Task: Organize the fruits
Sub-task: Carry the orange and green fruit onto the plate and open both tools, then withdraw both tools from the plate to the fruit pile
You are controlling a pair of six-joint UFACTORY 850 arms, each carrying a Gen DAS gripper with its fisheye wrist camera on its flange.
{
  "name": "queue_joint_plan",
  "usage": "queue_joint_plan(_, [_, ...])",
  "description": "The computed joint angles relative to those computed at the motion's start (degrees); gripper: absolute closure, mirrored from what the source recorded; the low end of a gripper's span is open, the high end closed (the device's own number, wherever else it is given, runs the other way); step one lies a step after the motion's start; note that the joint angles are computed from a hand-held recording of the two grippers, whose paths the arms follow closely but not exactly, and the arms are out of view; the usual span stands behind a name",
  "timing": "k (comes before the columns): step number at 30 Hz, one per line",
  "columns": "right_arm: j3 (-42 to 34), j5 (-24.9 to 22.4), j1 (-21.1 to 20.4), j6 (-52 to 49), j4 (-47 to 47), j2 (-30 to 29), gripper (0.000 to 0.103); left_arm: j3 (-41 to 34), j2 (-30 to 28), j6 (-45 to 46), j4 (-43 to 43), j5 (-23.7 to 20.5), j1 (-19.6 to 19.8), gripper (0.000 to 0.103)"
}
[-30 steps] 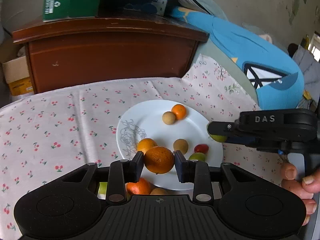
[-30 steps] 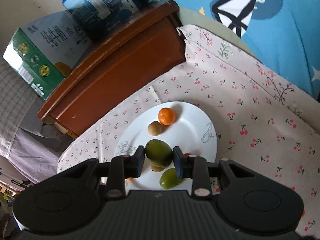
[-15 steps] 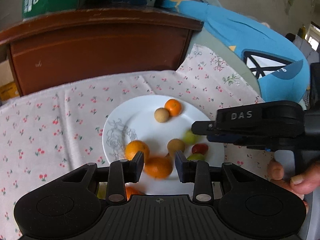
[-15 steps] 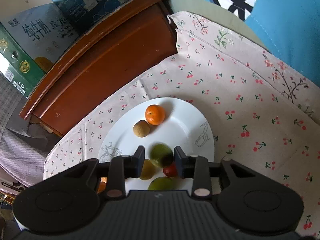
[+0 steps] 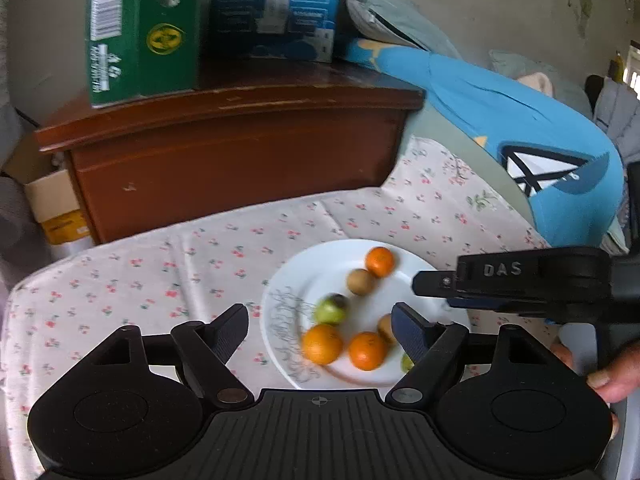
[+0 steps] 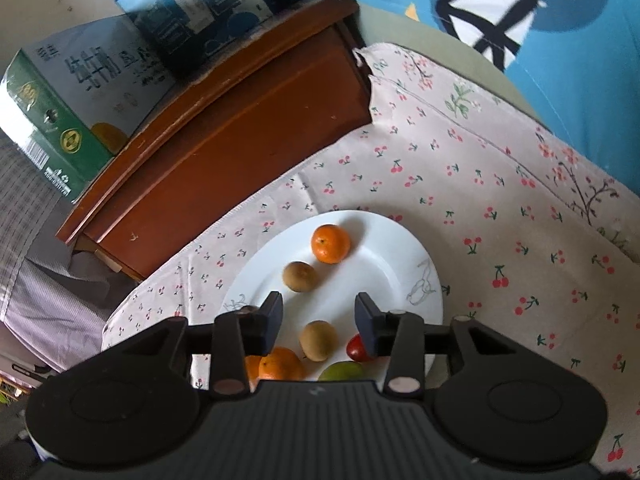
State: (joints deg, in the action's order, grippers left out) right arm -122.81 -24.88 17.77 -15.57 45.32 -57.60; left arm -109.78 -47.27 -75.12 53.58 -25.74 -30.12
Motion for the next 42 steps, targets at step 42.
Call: queue_joint_plan(42, [27.92, 3.69, 5.62, -40.31, 27.72, 14.21, 0.061, 25.31, 13.24, -17.83, 0.39, -9.86, -2.38, 0.019])
